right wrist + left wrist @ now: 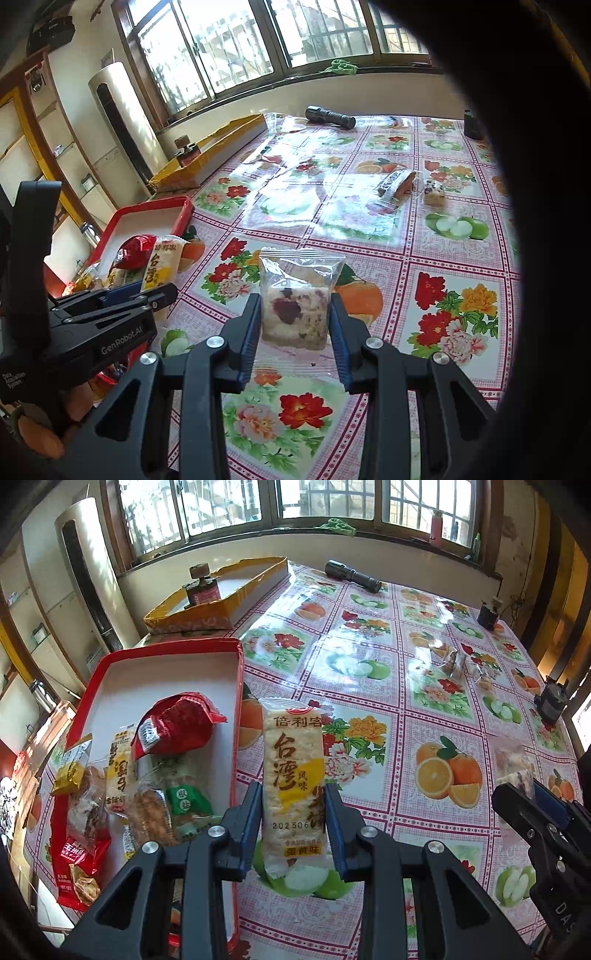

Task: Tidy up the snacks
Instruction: 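Carry both snacks into the red tray and open both tools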

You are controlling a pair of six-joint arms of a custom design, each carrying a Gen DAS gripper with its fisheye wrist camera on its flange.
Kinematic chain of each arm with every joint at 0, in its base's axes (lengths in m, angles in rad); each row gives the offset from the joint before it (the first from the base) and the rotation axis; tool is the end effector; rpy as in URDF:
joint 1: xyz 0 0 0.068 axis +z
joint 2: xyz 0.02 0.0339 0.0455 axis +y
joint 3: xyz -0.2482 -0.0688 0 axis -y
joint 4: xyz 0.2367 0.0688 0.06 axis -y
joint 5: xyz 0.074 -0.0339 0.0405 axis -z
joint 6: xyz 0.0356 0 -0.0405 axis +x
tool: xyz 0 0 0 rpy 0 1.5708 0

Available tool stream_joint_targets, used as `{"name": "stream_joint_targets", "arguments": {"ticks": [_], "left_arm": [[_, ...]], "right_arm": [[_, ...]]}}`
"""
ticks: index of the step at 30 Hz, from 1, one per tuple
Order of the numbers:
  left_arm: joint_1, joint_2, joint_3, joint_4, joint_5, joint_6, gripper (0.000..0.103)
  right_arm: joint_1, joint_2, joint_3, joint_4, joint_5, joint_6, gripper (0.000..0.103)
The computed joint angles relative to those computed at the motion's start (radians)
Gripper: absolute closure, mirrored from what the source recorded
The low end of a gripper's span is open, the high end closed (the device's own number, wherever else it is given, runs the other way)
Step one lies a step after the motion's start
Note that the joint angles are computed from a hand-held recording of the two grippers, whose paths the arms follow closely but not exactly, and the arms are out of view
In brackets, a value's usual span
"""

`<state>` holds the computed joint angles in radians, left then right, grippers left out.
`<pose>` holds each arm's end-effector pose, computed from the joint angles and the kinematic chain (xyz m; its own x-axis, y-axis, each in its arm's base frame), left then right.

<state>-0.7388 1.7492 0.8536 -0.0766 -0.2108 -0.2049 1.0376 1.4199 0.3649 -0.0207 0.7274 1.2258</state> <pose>0.2417 -0.2101 0.1206 -0.7142 0.3814 -0.5869 0.4351 0.8987 0.0546 0.1217 0.1597 0.0941 -0.6055 0.3570 -0.7113 0.2577 0.9335 0.2492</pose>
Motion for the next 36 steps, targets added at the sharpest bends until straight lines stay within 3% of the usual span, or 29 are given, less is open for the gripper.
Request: {"name": "stream_joint_targets", "arguments": {"ticks": [18, 36], "left_arm": [[0.155, -0.122, -0.09, 0.022, 0.057, 0.062, 0.07], [0.358, -0.113, -0.065, 0.04, 0.104, 0.119, 0.07]], "right_arm": [[0.007, 0.183, 0.202, 0.085, -0.036, -0.155, 0.066], [-0.034, 0.388, 0.425, 0.188, -0.136, -0.35, 0.065]]}}
